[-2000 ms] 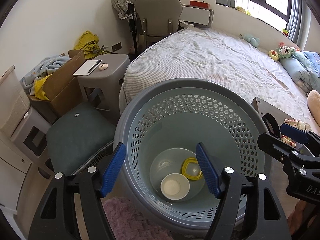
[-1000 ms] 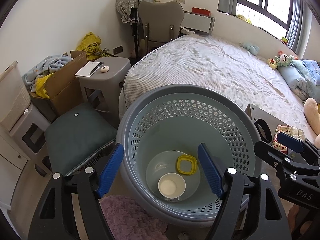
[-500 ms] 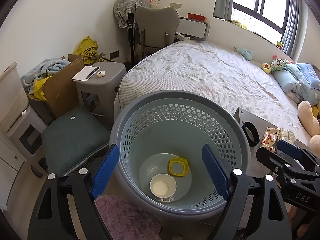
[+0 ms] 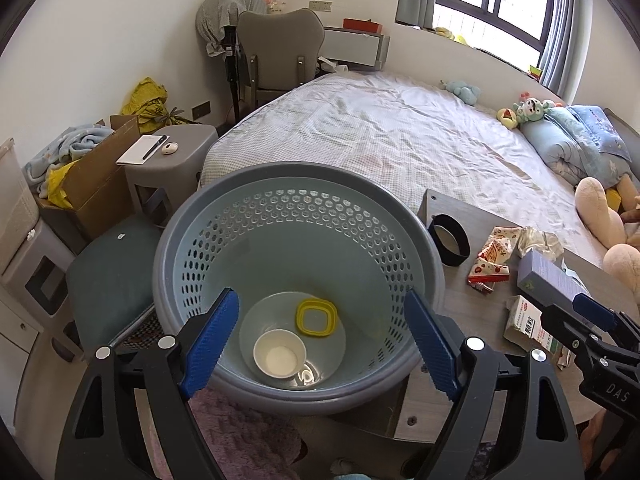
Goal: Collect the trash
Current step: 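Move the left gripper toward the white medicine box on the table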
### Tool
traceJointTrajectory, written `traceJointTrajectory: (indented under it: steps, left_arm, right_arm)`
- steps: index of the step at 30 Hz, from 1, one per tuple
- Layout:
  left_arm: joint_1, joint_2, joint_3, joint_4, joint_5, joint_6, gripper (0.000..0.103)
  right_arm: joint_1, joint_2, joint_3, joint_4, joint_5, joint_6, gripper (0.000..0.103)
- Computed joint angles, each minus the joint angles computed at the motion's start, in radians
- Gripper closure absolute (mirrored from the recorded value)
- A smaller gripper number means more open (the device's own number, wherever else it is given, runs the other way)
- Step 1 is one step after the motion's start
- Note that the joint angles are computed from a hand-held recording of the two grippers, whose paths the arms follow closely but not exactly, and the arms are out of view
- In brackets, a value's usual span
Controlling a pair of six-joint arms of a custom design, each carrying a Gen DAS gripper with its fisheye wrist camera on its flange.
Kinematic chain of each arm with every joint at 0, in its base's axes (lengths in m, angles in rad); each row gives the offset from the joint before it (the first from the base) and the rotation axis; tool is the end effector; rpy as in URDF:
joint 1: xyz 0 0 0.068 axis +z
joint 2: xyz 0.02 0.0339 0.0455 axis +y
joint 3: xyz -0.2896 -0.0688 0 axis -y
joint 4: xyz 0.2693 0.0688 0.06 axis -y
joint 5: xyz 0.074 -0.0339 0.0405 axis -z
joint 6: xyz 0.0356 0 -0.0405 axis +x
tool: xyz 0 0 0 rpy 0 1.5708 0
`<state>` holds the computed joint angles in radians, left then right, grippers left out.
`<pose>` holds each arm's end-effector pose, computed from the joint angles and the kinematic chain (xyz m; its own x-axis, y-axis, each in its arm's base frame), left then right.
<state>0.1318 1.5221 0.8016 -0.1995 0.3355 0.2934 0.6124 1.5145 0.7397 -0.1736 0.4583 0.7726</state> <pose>0.3119 0.0295 0.1846 -0.7337 0.1782 -0.6557 0.2986 0.9514 -0.0755 0.2544 0.1595 0.1711 -0.6886 0.2813 -0.6684 0.2460 0.9577 0.1495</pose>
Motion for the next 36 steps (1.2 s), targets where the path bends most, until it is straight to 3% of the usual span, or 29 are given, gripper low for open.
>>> traceJointTrajectory:
  steps: [10, 22, 36]
  left_arm:
    - [-0.203, -0.111, -0.127, 0.031, -0.039, -0.078, 0.022]
    - [-0.517, -0.166, -0.232, 0.051, -0.173, -0.184, 0.022]
    - [-0.731, -0.048, -0.209, 0.121, -0.322, -0.328, 0.022]
  right_arm:
    - [0.005, -0.256, -0.21, -0.14, 0.087, 0.112, 0.017]
    - [-0.004, -0.543, -0.404, -0.238, 0.112, 0.192, 0.017]
    - [-0.024, -0.837, -0.536, -0.341, 0.087, 0.226, 0.017]
